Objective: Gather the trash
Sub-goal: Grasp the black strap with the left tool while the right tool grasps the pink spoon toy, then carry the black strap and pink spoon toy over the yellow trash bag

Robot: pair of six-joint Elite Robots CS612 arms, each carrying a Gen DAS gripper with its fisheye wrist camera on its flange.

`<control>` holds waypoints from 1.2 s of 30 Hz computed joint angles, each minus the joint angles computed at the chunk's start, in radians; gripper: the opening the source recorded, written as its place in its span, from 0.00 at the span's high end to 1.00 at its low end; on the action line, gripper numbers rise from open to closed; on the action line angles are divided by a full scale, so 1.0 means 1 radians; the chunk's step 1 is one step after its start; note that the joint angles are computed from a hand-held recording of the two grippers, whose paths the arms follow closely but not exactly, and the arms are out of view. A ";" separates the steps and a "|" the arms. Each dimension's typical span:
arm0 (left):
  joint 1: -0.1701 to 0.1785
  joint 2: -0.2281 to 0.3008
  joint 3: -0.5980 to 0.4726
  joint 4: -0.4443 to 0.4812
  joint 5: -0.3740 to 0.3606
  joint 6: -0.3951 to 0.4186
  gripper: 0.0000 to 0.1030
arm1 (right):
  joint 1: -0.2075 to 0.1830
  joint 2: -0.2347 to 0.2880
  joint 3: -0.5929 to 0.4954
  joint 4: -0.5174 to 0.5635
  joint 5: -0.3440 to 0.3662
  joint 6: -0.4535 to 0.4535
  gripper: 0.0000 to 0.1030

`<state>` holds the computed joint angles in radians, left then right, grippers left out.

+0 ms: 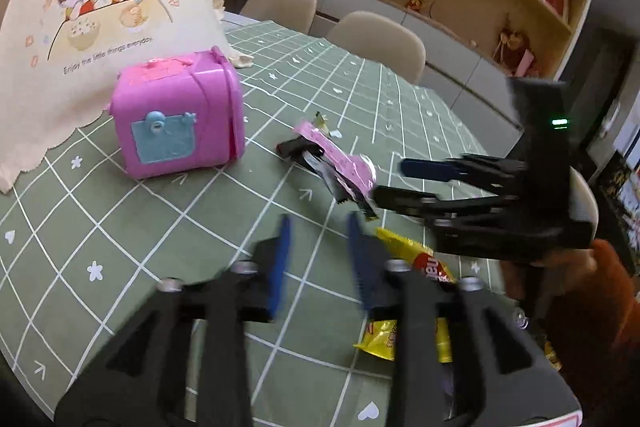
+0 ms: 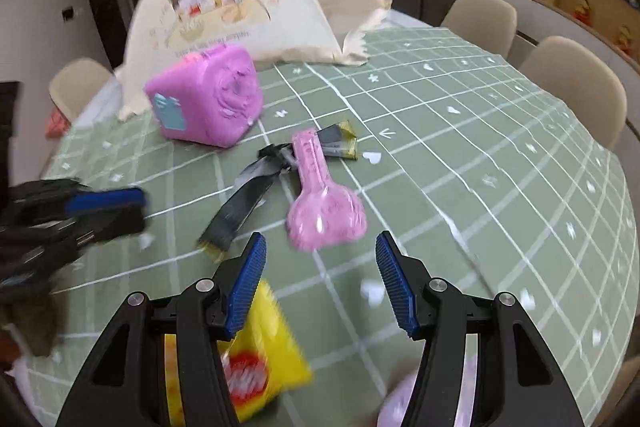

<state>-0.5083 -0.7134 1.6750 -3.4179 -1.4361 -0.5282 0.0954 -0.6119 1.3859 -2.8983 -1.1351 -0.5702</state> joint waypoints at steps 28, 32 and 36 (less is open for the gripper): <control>0.010 0.116 -0.292 0.338 0.080 0.016 0.44 | -0.136 -0.132 0.421 -0.597 -0.160 0.403 0.54; 0.010 0.130 -0.331 0.416 0.105 -0.015 0.48 | -0.155 -0.132 0.443 -0.600 -0.122 0.425 0.54; 0.006 0.125 -0.335 0.458 0.141 -0.008 0.69 | -0.164 -0.132 0.455 -0.607 -0.098 0.429 0.54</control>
<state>-0.5027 -0.5884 1.3404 -2.9599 -1.2954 -0.5364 -0.0690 -0.7438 1.8405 -3.5049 -1.2335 -0.1413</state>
